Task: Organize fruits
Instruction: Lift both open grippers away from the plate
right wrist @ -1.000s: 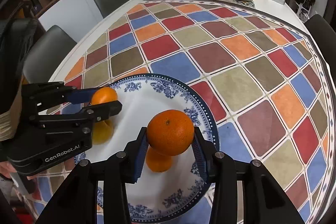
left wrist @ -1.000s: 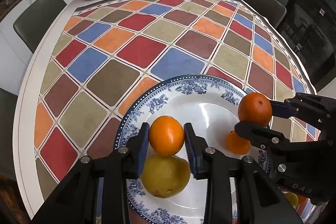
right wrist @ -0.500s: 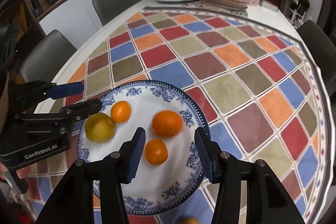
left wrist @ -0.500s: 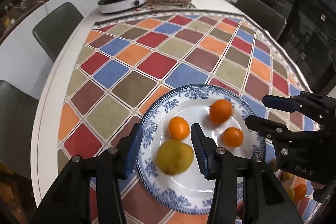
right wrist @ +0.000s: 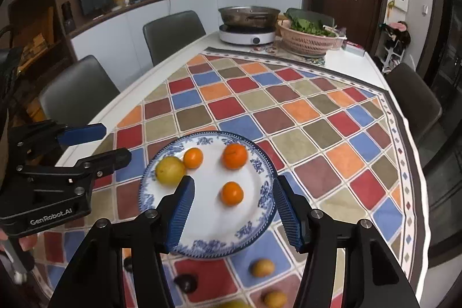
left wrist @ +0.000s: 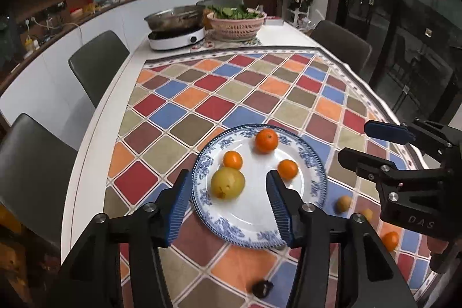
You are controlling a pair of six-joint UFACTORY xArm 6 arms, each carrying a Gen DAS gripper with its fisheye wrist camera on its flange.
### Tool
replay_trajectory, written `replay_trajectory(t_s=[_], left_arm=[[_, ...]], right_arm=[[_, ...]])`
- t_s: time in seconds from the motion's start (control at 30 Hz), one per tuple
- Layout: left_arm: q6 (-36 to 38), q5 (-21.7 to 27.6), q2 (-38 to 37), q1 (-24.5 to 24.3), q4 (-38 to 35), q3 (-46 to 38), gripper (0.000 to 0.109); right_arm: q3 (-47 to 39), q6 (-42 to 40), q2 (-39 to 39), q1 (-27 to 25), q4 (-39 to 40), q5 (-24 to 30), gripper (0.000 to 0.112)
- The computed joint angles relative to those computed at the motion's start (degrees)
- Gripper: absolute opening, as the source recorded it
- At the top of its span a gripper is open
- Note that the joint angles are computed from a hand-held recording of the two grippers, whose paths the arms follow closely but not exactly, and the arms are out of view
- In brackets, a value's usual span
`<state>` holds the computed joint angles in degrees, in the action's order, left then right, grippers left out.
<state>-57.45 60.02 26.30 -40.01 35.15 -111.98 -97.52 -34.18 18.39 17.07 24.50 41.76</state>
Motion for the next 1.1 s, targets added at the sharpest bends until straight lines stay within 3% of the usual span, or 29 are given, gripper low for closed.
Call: replay_trajectory(t_s=[0.13,0.43,0.5,0.6,0.87,1.1], left_arm=[[-3.30,-0.01,-3.17,-2.61,3.91,3.61,0.057],[-11.49,0.93,-8.86,-7.88,10.24,10.89,0.063],[-13.46,0.76,-9.96,-8.76,10.87,12.63,0.064],[-15.04,1.18,-10.93,-10.01,11.20,14.41,0.064],[-17.13,4.74,-11.73,-13.40,11.99,17.21,0.066],[-18.34,3.33,-12.02,-13.78,8.94,20.42,0.066]], right_arm=[[7.27,-0.61,-5.89,-0.19,0.52,-3.65,0.064],[21.41,-2.65,-17.48,-0.51,1.62,-10.68,0.065],[23.93,-2.28,-19.58,-0.67,2.02,-11.42,0.071],[28.48,-1.98,-22.83,-0.59,1.87,-13.79,0.071],[37.17,-0.17,-28.27,-0.89,-1.48,-15.90,0.071],[40.83,2.37,-29.64,-1.65,-3.88,-14.59,0.071]])
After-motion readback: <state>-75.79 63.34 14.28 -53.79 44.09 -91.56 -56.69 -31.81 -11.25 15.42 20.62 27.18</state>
